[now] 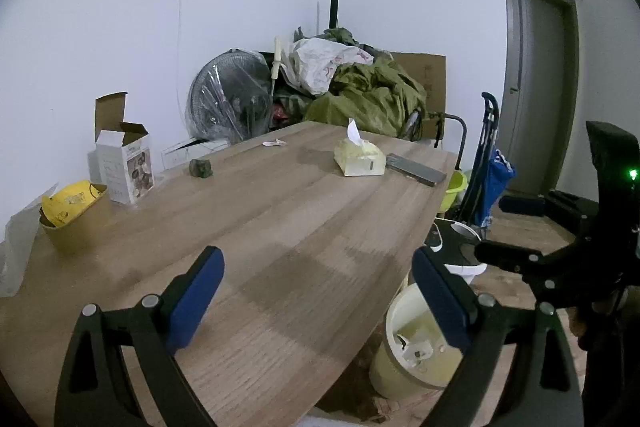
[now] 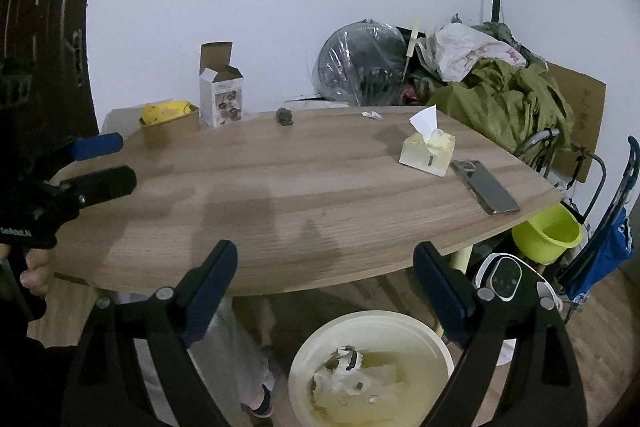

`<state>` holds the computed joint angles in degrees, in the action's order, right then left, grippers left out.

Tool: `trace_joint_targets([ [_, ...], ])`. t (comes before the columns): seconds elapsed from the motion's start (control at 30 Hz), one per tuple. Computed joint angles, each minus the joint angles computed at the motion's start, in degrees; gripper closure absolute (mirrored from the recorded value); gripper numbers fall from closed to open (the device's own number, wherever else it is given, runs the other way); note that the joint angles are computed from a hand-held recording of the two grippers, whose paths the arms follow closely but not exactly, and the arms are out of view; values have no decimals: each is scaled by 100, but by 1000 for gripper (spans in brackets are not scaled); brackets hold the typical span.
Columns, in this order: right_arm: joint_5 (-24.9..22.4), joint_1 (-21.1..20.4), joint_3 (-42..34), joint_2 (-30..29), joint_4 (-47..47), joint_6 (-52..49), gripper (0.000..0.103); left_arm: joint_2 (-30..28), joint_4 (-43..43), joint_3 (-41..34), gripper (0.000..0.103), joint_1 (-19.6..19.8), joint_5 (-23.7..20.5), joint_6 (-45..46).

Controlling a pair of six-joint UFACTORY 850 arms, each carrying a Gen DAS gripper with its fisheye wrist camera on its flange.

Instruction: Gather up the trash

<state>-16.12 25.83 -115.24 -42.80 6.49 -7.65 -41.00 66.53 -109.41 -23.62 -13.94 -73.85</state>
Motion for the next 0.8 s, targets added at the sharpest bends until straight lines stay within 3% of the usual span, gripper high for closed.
trace_joint_targets([
  [0.8,-175,5,-200,-139,11,-39,14,17,820,116,8,-44,-30,-924],
])
